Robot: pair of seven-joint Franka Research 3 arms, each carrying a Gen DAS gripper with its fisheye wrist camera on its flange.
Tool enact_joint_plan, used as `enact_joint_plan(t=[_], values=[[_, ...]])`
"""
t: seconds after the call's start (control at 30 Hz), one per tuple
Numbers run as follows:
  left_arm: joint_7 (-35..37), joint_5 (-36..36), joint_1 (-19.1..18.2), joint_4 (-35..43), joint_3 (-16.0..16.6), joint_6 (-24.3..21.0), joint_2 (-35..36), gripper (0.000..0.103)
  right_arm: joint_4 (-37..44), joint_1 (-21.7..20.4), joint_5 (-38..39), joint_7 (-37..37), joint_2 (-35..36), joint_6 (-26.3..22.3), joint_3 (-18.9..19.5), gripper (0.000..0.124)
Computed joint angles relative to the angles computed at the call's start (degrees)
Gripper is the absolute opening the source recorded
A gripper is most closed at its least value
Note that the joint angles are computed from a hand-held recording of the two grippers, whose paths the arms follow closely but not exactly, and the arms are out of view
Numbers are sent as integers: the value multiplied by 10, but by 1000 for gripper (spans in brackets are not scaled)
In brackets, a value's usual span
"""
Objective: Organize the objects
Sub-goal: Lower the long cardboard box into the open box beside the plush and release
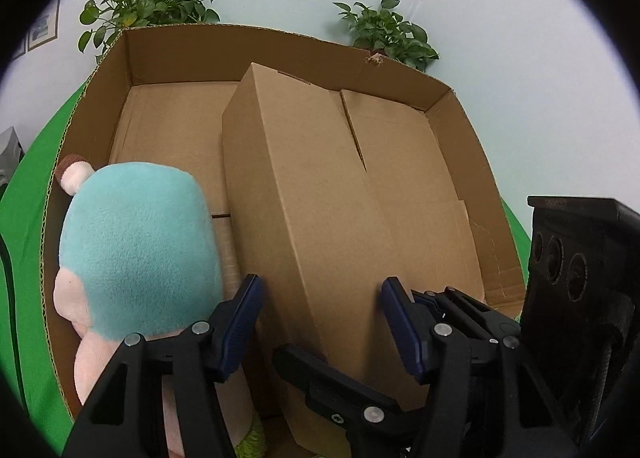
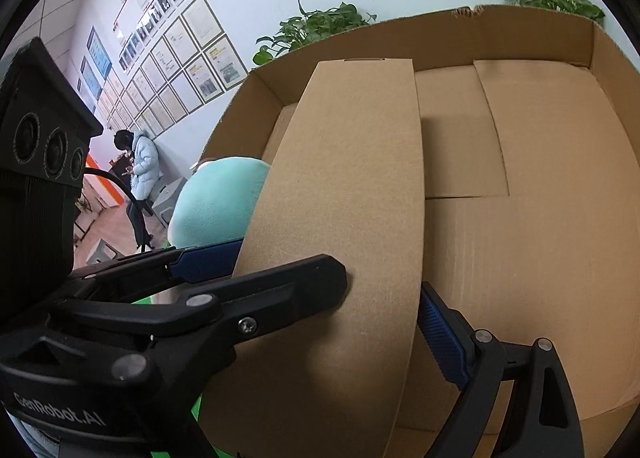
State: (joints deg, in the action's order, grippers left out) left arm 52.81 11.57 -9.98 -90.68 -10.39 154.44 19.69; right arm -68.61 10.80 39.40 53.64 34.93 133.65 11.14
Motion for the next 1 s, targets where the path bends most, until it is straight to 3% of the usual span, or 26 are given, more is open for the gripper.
enact_joint_plan(t=[0.1,0.23,0.37,0.4,0.57,0.73,0.87,1.0], values=[[4,-2,1,2,-1,-7,2,53,19,27,-8,19,16,4,-26,90],[-8,7,-4,6,6,-20,2,51,52,36,-13,27,43,-4,-29,89],[-22,12,-5,8,9,-25,1,47,115,28,-57,58,88,-20,2,90],[-23,13,-4,6,9,-26,0,46,112,28,-62,62,81,-48,2,90],[-32,14,0,-25,9,-10,-22,45,156,38,-45,50,105,-83,-8,91],[-49,28,1,-59,12,8,-48,44,159,28,-32,20,102,-95,-1,91],[-86,77,-12,-75,23,7,-65,45,160,31,-40,38,110,-113,-15,68],[-121,133,-23,-92,29,5,-79,45,142,37,-37,29,107,-87,-11,63]])
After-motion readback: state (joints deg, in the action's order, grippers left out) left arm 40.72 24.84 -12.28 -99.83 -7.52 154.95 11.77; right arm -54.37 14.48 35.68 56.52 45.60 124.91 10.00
